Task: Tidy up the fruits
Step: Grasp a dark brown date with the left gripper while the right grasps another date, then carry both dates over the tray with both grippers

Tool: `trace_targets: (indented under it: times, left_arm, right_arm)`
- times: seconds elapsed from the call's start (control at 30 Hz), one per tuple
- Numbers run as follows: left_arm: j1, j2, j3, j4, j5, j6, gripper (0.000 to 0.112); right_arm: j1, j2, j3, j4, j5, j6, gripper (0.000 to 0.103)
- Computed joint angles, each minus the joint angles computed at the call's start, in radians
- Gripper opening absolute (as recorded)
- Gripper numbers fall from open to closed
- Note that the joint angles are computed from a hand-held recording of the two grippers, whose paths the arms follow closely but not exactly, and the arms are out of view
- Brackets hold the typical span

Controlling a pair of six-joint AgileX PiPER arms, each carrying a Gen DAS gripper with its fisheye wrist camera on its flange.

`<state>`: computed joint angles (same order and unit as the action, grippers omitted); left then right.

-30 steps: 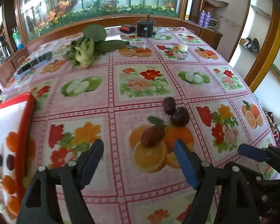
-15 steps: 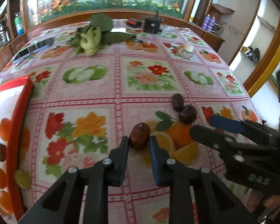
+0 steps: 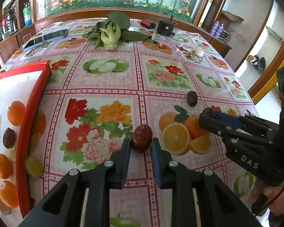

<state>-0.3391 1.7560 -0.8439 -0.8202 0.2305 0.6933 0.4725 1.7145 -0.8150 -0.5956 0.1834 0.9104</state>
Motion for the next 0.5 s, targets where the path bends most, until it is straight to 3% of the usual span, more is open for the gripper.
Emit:
trace_targets:
  times: [0.5]
  left_arm:
    - [0.028, -0.216, 0.195, -0.009, 0.014, 0.038, 0.025]
  right_arm:
    - [0.245, -0.168, 0.151, -0.29, 0.13, 0.534, 0.027]
